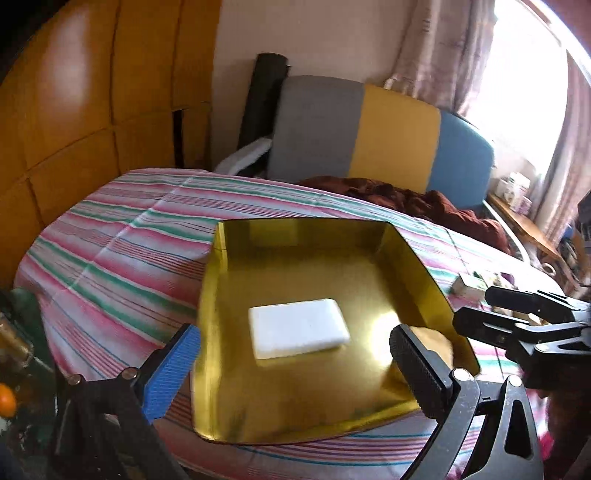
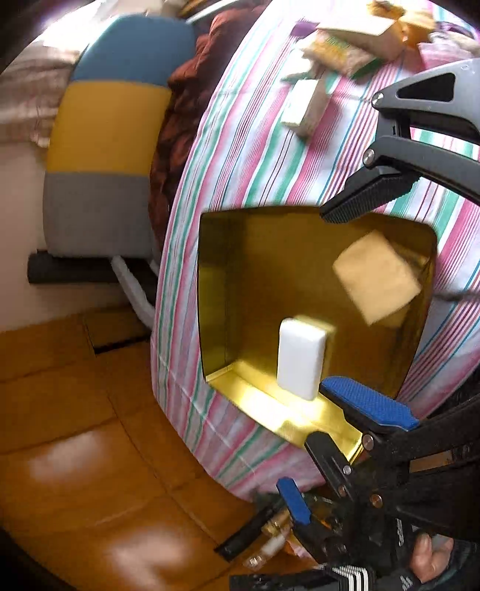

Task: Organize objects
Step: 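Carry both items into the gold tray and open both tools to release them, then move both open tools back from the tray to the item pile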

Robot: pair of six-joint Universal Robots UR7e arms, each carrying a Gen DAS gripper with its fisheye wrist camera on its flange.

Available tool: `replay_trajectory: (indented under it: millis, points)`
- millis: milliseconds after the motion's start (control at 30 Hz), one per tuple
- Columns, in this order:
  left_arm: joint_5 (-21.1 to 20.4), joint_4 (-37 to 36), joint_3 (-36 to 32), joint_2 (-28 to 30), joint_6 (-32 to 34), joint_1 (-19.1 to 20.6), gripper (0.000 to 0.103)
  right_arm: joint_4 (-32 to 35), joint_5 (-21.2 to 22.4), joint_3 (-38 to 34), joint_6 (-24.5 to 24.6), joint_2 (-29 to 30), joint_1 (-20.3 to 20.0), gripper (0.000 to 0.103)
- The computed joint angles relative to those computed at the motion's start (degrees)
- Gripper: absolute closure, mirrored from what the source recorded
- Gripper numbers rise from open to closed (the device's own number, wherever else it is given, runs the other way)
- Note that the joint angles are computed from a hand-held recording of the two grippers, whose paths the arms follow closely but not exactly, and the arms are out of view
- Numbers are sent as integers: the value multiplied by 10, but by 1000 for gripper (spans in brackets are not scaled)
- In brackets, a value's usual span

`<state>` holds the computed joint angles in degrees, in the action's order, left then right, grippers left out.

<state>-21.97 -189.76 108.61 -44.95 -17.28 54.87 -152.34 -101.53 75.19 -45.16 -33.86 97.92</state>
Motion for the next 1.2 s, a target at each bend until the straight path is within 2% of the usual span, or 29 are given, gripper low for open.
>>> replay_trajectory:
  millis: [200,367,633,900,1200]
  points:
    - [-45,18,-16,12,24,-2,1,-59,-25,30,12,-20,-15,16]
    - [-69,58,-39,24,30,-2,1,-94,-37,44,17,-32,-26,16]
    - [-108,67,-64,40,57,-7,1,-142,-59,58,29,-57,-48,16]
    - [-198,84,-125,83,163,-15,1,-206,-97,54,48,-94,-80,16]
    - [-292,162,-263,178,272,-11,1,-220,-111,21,136,-122,-117,16]
